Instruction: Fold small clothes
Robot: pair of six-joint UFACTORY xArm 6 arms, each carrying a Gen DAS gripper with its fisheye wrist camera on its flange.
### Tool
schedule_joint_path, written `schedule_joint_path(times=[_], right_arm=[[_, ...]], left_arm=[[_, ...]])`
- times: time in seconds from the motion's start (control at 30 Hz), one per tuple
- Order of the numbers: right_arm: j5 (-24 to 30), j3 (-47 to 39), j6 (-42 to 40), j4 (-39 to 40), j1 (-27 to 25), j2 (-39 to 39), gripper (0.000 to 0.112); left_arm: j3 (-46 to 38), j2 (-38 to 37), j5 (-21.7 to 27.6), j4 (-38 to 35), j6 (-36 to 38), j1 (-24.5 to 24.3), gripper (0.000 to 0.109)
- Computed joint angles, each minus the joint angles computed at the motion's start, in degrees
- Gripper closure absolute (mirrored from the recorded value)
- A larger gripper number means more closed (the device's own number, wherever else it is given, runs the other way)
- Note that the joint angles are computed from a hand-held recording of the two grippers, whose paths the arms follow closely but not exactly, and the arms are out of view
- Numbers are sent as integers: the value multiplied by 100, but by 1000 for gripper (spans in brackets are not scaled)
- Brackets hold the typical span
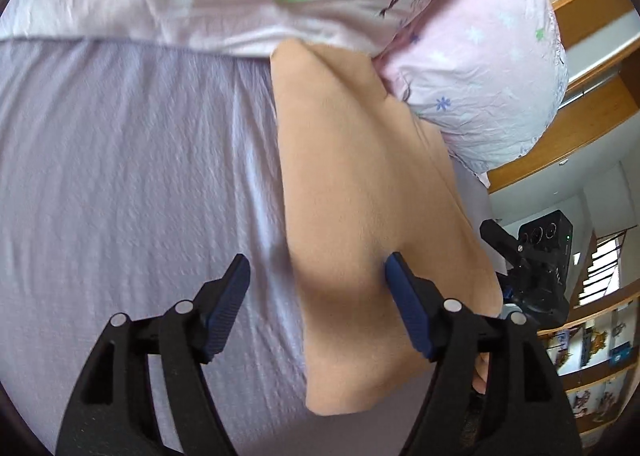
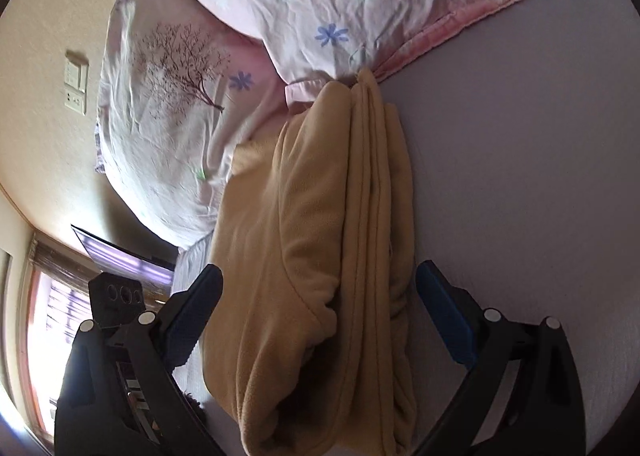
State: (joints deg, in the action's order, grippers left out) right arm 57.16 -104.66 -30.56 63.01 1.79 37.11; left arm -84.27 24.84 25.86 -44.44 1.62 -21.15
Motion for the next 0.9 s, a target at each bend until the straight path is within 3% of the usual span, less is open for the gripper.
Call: schedule_joint_path(times=[0.07,0.1,0.13,0.2,0.27,0.3,0.4,0.47,0.53,0.6,0.63,0.7,0.77,0.83,0.9], right_arm=[[83,61,-154,71,9,-31,14],[82,128,-247,93,27,-70,21],[17,219,-325,51,63,-131,27],[-172,407,-457,-28,139,-269,49],[-52,585,-651,238,151,-380,58],[4,718,-808,386,159,-474,61],[279,1110,-1101,577,244,-740,64],[122,1494,-1139,299,389,-1018,63],[-647,2153,-1115,82,513,-1556,54],[-1282,2867,-1520,623,481,-2179,47],[-1240,3200,-2008,1214,379,-2516,47],[-463,3547,-2678,1981,175,-2912,47],[-171,3646,-2919,2071,231,-3108,47],[-753,3676,-2930,1761,554,-3248,47],[-1884,3697,-2380,946,959,-3224,47]], left_arm=[[-158,157,-113,-434,360,-73,30],[-232,216,-20,-742,674,-80,31],[-240,235,56,-1100,967,-93,40],[-244,278,-86,-1096,910,-187,55],[39,46,-192,-1348,1278,-196,71],[246,-139,-222,-1642,1572,-185,75],[1114,-893,-663,-1842,1999,-276,75],[1712,-1367,-830,-1946,2203,-310,75],[2194,-1700,-1040,-1357,1740,-357,74],[2783,-2134,-1577,-588,1205,-472,67],[3053,-2353,-1859,-299,1043,-554,59],[3305,-2601,-2295,-338,1269,-787,50],[3360,-2699,-2600,-548,1682,-1053,47],[3202,-2619,-2759,-952,2267,-1302,34],[3094,-2440,-2732,-482,1897,-1348,33]])
